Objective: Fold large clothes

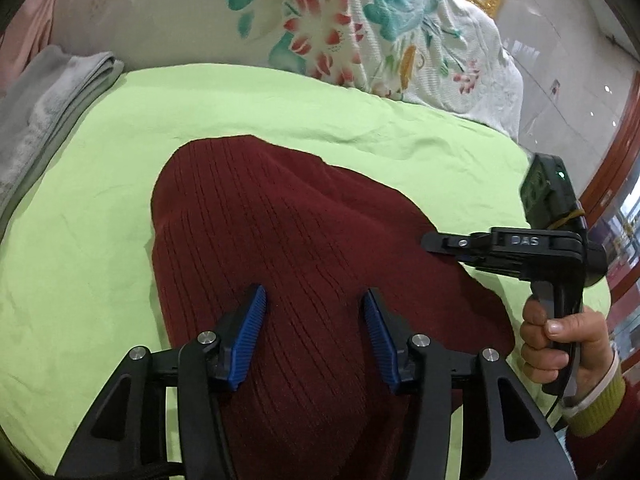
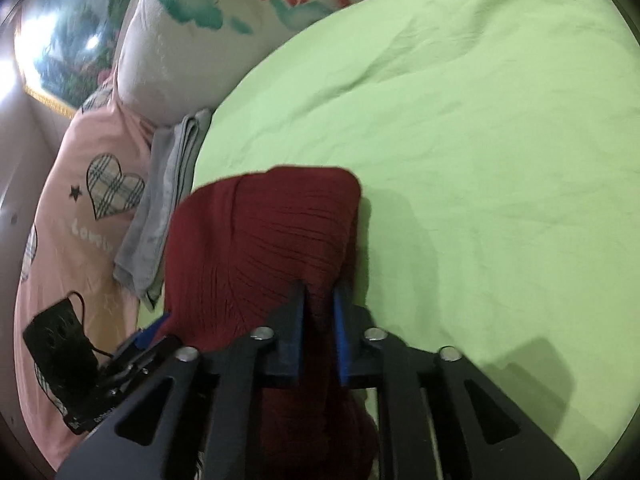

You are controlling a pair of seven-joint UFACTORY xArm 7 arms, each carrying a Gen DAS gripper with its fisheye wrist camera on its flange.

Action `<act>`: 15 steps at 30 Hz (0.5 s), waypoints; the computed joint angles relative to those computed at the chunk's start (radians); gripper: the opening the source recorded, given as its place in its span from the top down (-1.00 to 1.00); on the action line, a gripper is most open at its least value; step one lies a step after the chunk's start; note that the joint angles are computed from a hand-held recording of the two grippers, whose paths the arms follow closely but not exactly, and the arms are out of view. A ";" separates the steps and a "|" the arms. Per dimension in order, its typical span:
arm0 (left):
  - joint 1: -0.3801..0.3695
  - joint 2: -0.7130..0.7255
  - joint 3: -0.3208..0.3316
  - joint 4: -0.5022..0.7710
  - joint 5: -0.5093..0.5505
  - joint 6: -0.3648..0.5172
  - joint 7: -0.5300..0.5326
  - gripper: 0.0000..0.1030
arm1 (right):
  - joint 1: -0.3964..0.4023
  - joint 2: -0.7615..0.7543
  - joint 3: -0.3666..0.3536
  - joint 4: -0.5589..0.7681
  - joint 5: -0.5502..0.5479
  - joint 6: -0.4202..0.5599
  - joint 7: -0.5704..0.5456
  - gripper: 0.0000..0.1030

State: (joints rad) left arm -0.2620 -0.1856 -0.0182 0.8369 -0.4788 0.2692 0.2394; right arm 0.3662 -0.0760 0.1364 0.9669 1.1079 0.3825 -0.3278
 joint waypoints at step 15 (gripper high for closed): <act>0.053 -0.489 -0.061 -0.403 0.131 0.055 -0.151 -0.16 | 0.148 -0.283 -0.033 -0.277 0.038 -0.046 -0.093 0.11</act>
